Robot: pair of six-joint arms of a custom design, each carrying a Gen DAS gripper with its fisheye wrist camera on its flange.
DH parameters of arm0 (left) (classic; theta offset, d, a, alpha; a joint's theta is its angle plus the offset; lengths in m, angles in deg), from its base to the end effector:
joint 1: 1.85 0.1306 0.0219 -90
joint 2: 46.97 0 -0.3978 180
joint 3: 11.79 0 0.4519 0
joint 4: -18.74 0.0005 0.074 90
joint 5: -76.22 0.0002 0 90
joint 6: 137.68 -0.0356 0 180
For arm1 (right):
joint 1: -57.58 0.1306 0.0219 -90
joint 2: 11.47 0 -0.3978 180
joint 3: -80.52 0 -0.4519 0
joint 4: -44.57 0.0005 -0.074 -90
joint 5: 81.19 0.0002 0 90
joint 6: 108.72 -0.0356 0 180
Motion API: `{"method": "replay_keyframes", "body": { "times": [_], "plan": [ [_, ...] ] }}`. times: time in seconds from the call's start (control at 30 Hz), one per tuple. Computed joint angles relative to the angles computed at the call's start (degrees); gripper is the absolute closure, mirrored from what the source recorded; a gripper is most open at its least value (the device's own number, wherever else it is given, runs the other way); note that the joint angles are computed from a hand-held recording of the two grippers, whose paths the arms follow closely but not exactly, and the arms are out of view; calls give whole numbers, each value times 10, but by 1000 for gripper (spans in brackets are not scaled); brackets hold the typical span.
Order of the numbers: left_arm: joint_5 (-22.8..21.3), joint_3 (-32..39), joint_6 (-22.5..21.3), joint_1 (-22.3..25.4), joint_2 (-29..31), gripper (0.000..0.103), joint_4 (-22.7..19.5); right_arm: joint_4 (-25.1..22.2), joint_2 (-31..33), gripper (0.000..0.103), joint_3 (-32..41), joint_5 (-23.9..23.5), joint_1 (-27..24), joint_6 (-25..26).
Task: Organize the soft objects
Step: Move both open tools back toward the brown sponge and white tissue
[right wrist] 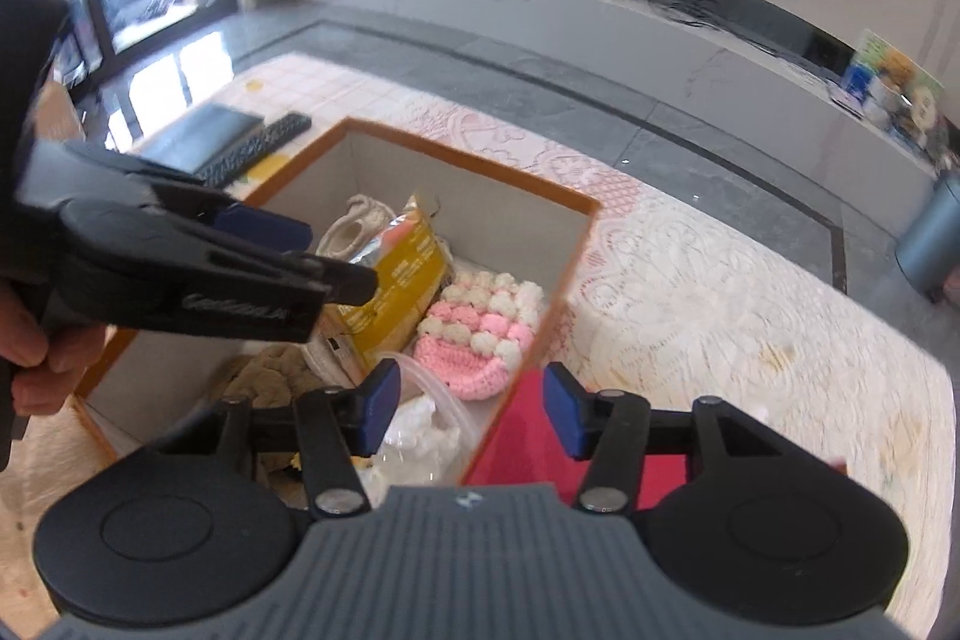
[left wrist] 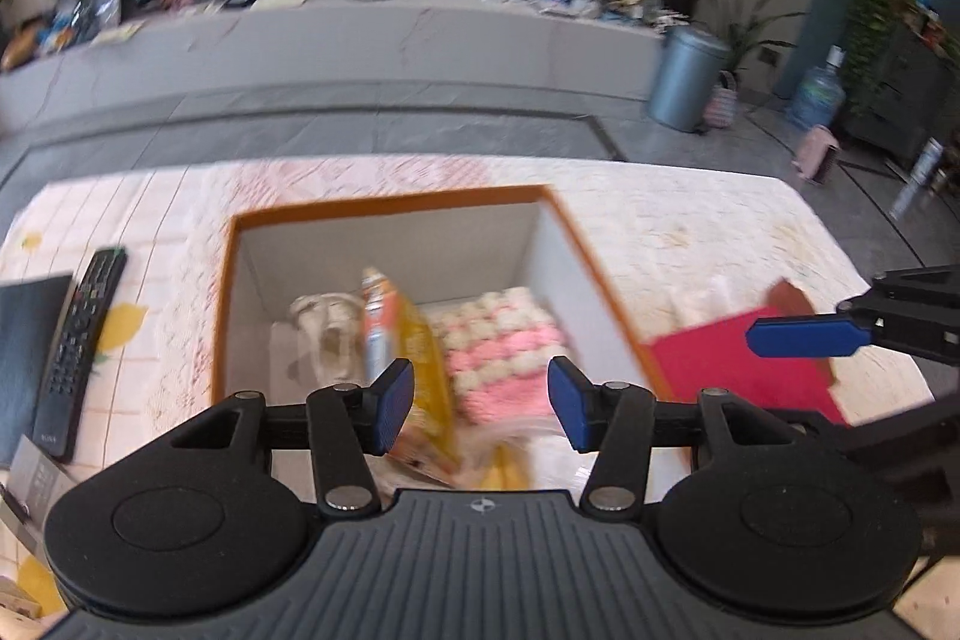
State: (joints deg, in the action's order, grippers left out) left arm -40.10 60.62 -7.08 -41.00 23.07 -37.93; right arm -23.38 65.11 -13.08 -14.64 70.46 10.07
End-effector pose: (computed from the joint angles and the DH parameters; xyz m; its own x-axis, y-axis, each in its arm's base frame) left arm 0.3193 -0.2402 0.4371 -0.7159 -0.1694 -0.6774 -0.1325 0.9855 -0.1064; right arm 0.4171 0.1094 0.5039 -0.5284 -0.5741 -0.6255 -0.7574 0.6516 0.0419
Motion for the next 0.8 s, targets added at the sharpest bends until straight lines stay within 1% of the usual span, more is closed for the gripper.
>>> {"method": "replay_keyframes", "body": {
  "times": [0.13, 0.33, 0.5, 0.63, 0.8],
  "plan": [
    [-12, 17, -24, -42, 12, 43, 21, 6, -37, 47, -29, -21, -53, -25],
    [4, 47, -52, -86, 51, 43, 58, 13, -76, 46, -66, -37, -144, -59],
    [34, 84, -89, -99, 106, 44, 75, 15, -87, 46, -87, -36, -213, -78],
    [61, 117, -112, -100, 151, 44, 80, 22, -79, 46, -95, -20, -247, -90],
    [84, 169, -136, -93, 210, 44, 59, 35, -52, 46, -94, -13, -274, -90]
  ]
}}
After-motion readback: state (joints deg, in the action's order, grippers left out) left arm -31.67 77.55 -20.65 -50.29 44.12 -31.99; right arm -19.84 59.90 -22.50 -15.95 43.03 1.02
